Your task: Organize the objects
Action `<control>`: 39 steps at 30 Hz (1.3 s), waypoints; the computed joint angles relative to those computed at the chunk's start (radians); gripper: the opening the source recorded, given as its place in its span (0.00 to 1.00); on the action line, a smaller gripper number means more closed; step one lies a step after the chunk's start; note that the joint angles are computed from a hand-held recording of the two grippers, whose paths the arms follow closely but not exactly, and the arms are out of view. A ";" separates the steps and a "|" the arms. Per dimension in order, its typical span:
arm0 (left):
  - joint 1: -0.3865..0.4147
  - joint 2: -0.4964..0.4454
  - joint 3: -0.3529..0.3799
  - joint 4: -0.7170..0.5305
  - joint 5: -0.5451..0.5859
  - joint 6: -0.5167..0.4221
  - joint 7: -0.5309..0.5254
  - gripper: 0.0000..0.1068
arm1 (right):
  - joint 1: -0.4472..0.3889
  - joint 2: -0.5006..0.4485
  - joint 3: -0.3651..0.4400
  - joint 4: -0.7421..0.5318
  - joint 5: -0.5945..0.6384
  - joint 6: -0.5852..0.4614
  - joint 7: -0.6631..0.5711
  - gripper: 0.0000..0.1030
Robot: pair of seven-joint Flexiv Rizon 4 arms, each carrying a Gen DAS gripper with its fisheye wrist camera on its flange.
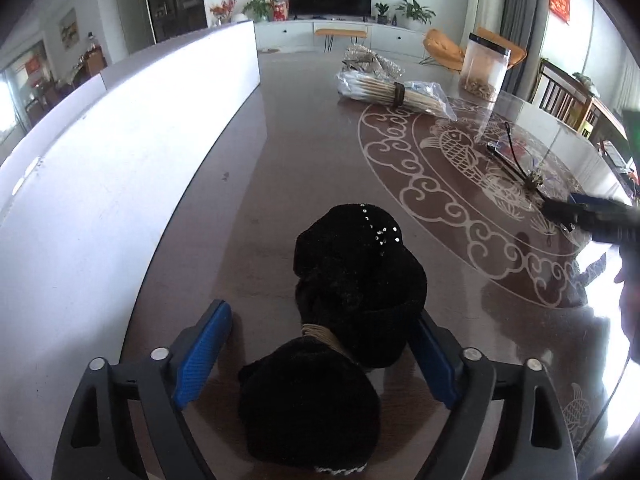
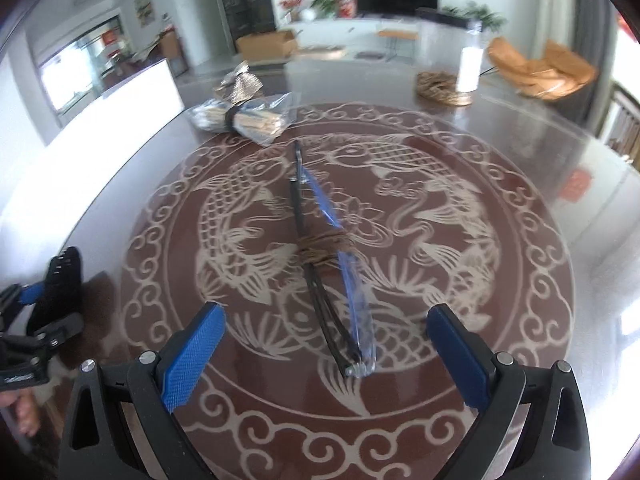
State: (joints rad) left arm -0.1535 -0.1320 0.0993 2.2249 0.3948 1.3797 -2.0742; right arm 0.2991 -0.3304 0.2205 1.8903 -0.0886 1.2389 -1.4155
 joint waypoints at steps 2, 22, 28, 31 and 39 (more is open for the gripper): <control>-0.003 -0.001 0.004 -0.005 0.019 0.017 -0.006 0.48 | -0.014 -0.012 0.011 -0.052 0.006 -0.063 -0.038 0.96; 0.028 0.182 -0.048 0.216 -0.342 0.247 0.172 0.28 | 0.020 0.025 0.027 -0.174 0.068 -0.214 -0.183 0.28; 0.186 0.377 -0.052 0.253 -0.395 0.195 0.201 0.28 | 0.065 0.023 0.104 -0.316 0.203 -0.209 -0.259 0.28; 0.343 0.450 -0.074 0.240 -0.337 0.096 0.166 0.28 | 0.112 -0.011 0.138 -0.406 0.264 -0.222 -0.273 0.28; 0.514 0.433 -0.045 0.172 -0.221 -0.130 0.105 0.28 | 0.331 -0.199 0.143 -0.662 0.244 -0.282 -0.190 0.28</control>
